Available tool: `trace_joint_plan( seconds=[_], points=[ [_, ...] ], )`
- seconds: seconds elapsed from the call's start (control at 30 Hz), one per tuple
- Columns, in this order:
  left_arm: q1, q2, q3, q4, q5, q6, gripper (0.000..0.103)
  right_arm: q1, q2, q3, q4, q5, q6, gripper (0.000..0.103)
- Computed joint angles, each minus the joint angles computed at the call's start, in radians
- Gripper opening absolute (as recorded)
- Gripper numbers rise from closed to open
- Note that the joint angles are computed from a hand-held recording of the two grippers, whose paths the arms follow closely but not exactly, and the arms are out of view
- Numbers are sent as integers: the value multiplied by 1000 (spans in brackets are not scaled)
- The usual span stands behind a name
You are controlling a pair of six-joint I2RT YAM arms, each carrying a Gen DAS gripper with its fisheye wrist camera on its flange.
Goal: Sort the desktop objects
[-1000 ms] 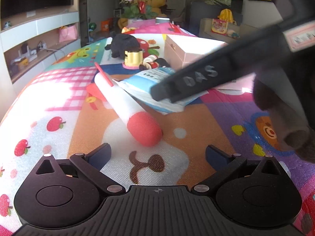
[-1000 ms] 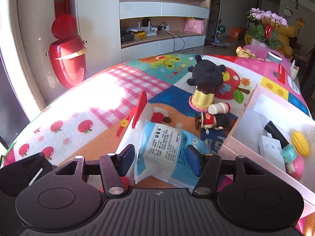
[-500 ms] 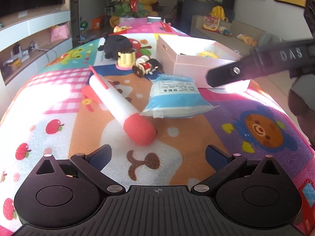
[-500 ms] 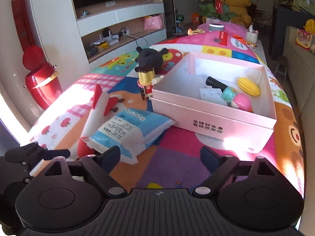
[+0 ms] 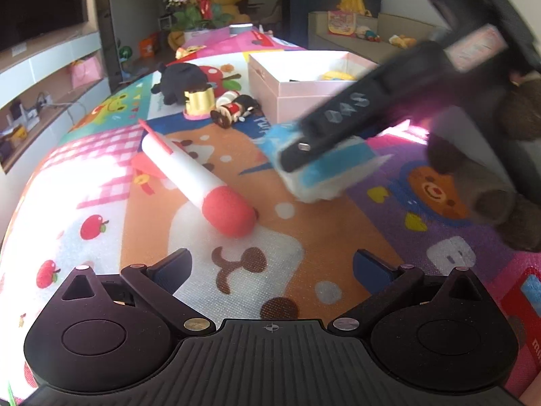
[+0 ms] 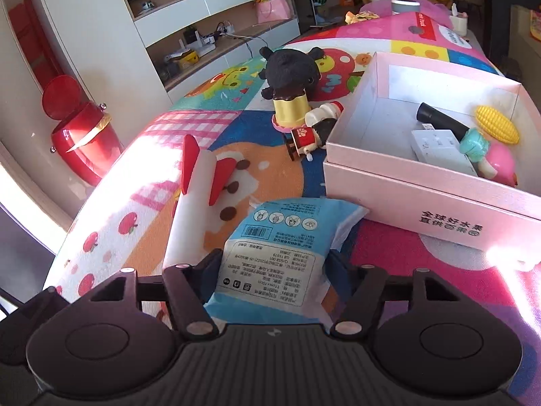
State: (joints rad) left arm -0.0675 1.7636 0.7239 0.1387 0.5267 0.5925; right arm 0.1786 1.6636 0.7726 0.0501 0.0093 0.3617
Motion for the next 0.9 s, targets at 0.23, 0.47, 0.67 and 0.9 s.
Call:
trace_joint_plan(
  seconds=[0.23,0.47,0.67,0.9],
  points=[
    [-22,91,142,3,-37,-213,103,-10,-315,-244,-118,169,-78,57],
    [-60,209,193,188,-189,-422,103,-45,-485,-289,-196,203,-81,59],
    [-21,221,157,246,-134,-439,103,-26,-335,-14,-177,137,-242,73],
    [14,233,130,323,-56,-512,103,-84,270,715,-430,-23,-220,73]
  ],
)
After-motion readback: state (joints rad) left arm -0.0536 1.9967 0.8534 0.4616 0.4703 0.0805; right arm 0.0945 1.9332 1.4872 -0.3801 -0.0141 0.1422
